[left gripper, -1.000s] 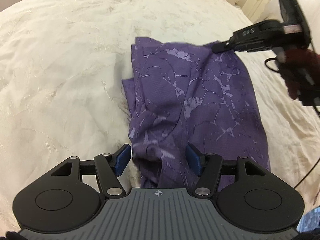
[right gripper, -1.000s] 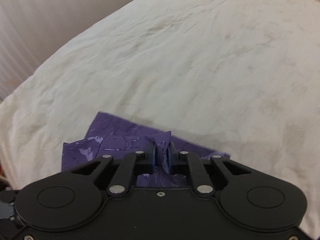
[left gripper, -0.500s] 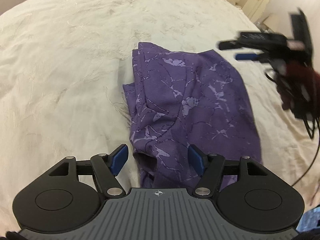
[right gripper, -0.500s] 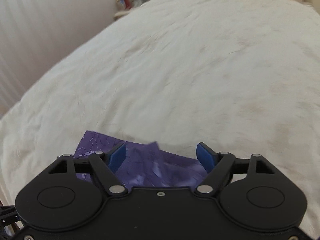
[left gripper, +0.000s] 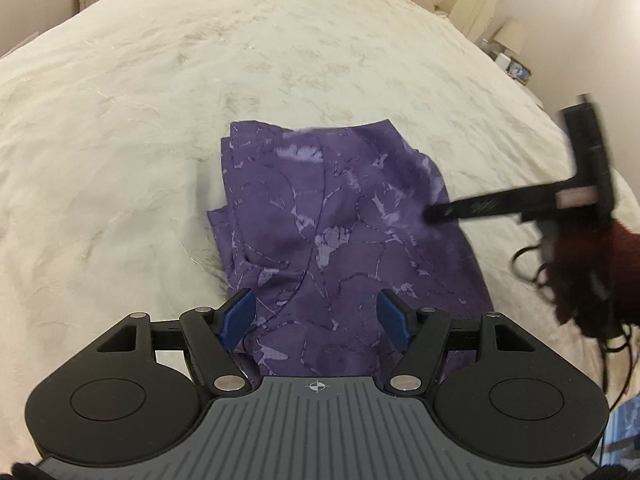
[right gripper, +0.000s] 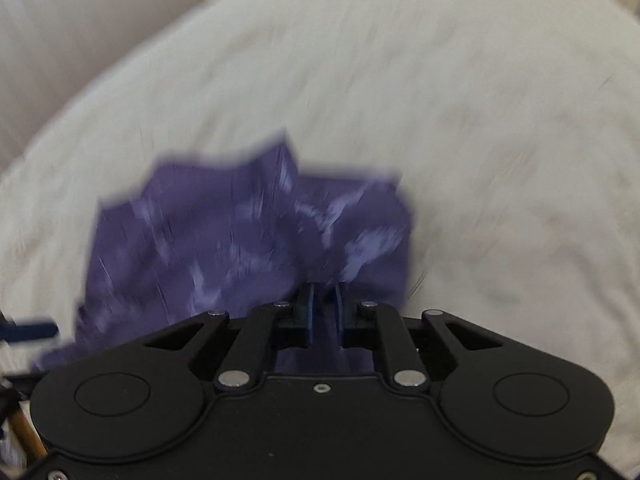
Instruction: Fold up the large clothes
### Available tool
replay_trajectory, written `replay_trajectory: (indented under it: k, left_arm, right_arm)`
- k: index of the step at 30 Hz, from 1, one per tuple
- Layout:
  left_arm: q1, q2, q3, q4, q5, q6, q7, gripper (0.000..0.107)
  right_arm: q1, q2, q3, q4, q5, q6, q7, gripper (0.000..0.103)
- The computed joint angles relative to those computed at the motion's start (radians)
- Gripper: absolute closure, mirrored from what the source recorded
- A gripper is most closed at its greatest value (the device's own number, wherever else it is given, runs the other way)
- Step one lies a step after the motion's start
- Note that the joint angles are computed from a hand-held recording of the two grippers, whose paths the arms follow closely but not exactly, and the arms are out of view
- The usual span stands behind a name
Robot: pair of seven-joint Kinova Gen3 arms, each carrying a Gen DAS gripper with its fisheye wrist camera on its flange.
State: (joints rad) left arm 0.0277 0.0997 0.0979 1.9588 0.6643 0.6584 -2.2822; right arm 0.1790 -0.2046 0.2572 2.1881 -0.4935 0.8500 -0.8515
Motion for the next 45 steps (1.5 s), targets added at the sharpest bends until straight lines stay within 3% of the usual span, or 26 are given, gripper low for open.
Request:
replay_trajectory:
  k: [2, 4, 5, 6, 7, 8, 9, 11, 16, 18, 22, 26, 38, 42, 45]
  left_arm:
    - [-0.008, 0.001, -0.003, -0.002, 0.006, 0.023, -0.007, 0.042]
    - [-0.024, 0.0, -0.01, -0.002, 0.032, 0.049, -0.026, 0.041]
    - [-0.033, -0.003, -0.016, -0.002, 0.046, 0.063, -0.028, 0.039]
    - [-0.043, -0.004, -0.022, -0.001, 0.064, 0.078, -0.033, 0.035]
    - [-0.055, -0.005, -0.03, 0.004, 0.087, 0.092, -0.037, 0.031]
    - [-0.064, -0.001, -0.036, 0.006, 0.105, 0.1, -0.038, 0.023]
    - [-0.074, 0.004, -0.042, 0.009, 0.119, 0.113, -0.034, 0.016]
    - [-0.087, 0.027, -0.049, -0.001, 0.119, 0.149, -0.007, 0.008]
    - [-0.146, 0.12, -0.038, -0.024, 0.165, 0.256, 0.014, 0.005]
    - [-0.136, 0.145, -0.037, -0.032, 0.146, 0.258, 0.052, 0.005]
    - [-0.135, 0.203, -0.018, -0.041, 0.133, 0.246, 0.098, 0.005]
    - [-0.171, 0.269, 0.008, -0.052, 0.187, 0.257, 0.087, 0.005]
    - [-0.249, 0.406, 0.053, -0.14, 0.233, 0.377, 0.01, 0.006]
    - [-0.27, 0.416, 0.056, -0.128, 0.281, 0.405, -0.011, 0.01]
    - [-0.243, 0.408, 0.061, -0.121, 0.301, 0.393, -0.013, 0.01]
  right_arm:
    - [0.001, 0.012, -0.039, 0.012, 0.026, -0.036, -0.022, 0.08]
    - [-0.005, 0.016, -0.004, 0.002, 0.006, -0.016, -0.018, 0.081]
    - [0.004, 0.012, 0.02, -0.006, -0.017, 0.006, -0.004, 0.074]
    - [0.016, -0.004, 0.038, -0.008, -0.033, 0.022, 0.008, 0.055]
    - [0.027, -0.021, 0.056, -0.005, -0.045, 0.025, 0.021, 0.044]
    - [0.036, -0.036, 0.084, -0.001, -0.064, 0.033, 0.046, 0.019]
    - [0.044, -0.043, 0.127, 0.001, -0.095, 0.053, 0.082, 0.012]
    - [0.068, -0.02, 0.191, -0.011, -0.136, 0.109, 0.13, 0.013]
    - [0.163, 0.13, 0.257, -0.054, -0.206, 0.26, 0.193, 0.006]
    - [0.2, 0.18, 0.26, -0.058, -0.241, 0.311, 0.214, 0.003]
    - [0.248, 0.258, 0.216, -0.056, -0.279, 0.355, 0.237, 0.001]
    - [0.284, 0.306, 0.157, -0.053, -0.301, 0.36, 0.247, 0.0]
    - [0.445, 0.42, 0.009, -0.043, -0.435, 0.399, 0.279, 0.0]
    - [0.483, 0.412, -0.013, -0.078, -0.397, 0.44, 0.261, 0.031]
    - [0.518, 0.417, -0.012, -0.108, -0.386, 0.495, 0.307, 0.041]
